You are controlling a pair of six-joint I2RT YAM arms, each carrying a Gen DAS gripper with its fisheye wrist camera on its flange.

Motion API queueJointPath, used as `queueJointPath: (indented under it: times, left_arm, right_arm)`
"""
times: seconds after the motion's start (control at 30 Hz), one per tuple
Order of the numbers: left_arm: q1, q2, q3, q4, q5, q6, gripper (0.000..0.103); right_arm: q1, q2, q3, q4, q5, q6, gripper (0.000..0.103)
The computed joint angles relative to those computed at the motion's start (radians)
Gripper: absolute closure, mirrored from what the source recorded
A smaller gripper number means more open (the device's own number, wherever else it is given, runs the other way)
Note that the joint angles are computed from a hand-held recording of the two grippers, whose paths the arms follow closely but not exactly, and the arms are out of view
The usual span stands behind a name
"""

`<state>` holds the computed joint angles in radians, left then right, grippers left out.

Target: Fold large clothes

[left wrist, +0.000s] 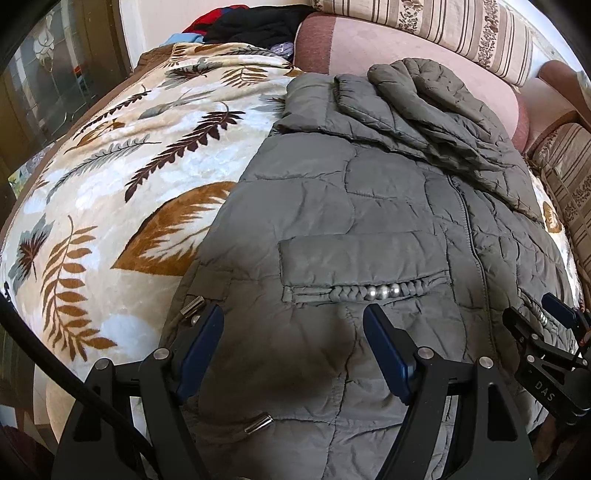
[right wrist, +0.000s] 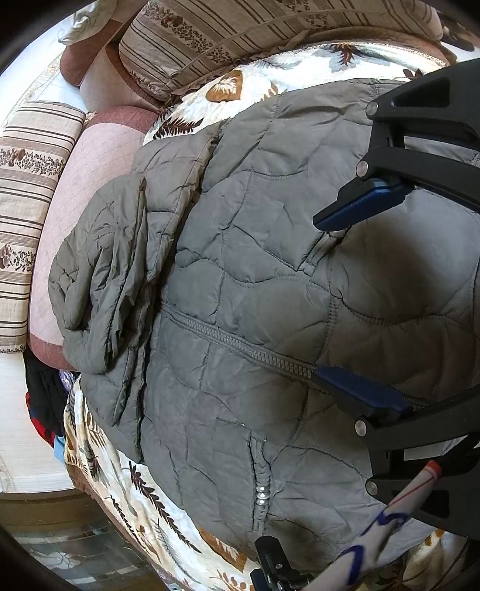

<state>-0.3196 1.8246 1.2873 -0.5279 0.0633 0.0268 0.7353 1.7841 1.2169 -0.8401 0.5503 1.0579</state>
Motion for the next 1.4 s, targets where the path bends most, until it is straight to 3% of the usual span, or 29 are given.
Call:
queueJointPath:
  times: [0.77,0.93,1.07,1.23,1.4]
  left_arm:
    - [-0.001,-0.017,-0.022,0.042,-0.039,0.028,0.026]
    - [0.106,0.032,0.061,0.025,0.016,0.032,0.026]
    - [0.198,0.135,0.183,-0.032,0.061,0.041,0.024]
    - [0.268,0.311,0.384,-0.188,0.242,0.116,0.024]
    - [0.265,0.468,0.553,-0.331,0.403,0.180,0.024]
  right_arm:
    - [-0.004,-0.031,-0.024,-0.005,-0.004,0.007,0.021]
    - [-0.056,-0.239,-0.157,-0.065,0.028,0.071,0.019]
    - [-0.174,-0.517,-0.347,-0.145,0.024,0.155,0.014]
    - [-0.433,-0.782,-0.577,-0.092,-0.140,0.037,0.014]
    - [-0.669,-0.973,-0.756,0.045,-0.345,-0.107,0.014]
